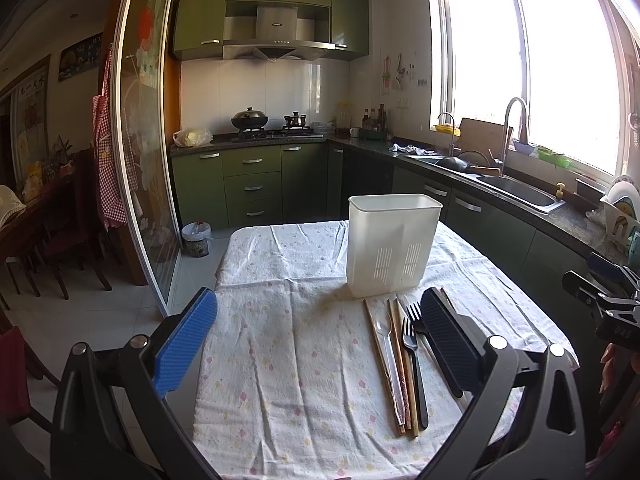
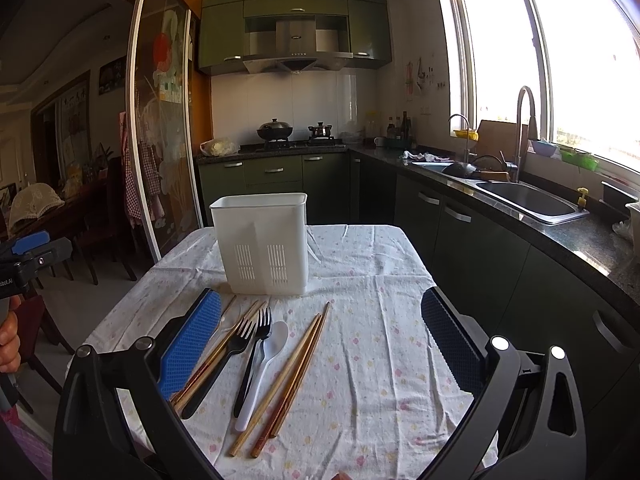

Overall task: Organize utensils
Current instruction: 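Lower both tools toward the black forks lying beside the white caddy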

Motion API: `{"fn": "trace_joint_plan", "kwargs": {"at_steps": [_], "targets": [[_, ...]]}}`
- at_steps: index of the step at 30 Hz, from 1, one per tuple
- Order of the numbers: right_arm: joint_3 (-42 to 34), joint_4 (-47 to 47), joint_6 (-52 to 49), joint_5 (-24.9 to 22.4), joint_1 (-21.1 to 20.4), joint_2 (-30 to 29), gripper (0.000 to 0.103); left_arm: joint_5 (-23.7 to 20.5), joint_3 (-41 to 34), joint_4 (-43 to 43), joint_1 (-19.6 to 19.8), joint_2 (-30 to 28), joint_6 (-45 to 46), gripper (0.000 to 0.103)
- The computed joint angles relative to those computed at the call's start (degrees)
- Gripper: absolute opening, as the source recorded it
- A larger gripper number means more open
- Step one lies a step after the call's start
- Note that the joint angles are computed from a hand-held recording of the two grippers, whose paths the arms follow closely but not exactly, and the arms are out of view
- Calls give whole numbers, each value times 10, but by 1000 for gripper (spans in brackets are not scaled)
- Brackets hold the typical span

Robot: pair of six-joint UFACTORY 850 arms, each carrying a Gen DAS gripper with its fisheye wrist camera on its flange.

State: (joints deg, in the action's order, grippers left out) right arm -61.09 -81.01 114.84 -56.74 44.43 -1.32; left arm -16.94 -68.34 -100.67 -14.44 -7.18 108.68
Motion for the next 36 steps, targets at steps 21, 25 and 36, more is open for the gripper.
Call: {"fn": "trace_joint_plan", "kwargs": {"at_steps": [21,25,36], "targets": [[-48,635,-563,430,-202,-47,93,-197,-266,635,-43,-208,-693,96],[-93,864,-799,415,-224,-86,78,-240,-315,669,-54,-246,-740,71],[-199,1179,-1087,319,-280,-201,45,-378,-425,712,-75,-340,-793,29]]}}
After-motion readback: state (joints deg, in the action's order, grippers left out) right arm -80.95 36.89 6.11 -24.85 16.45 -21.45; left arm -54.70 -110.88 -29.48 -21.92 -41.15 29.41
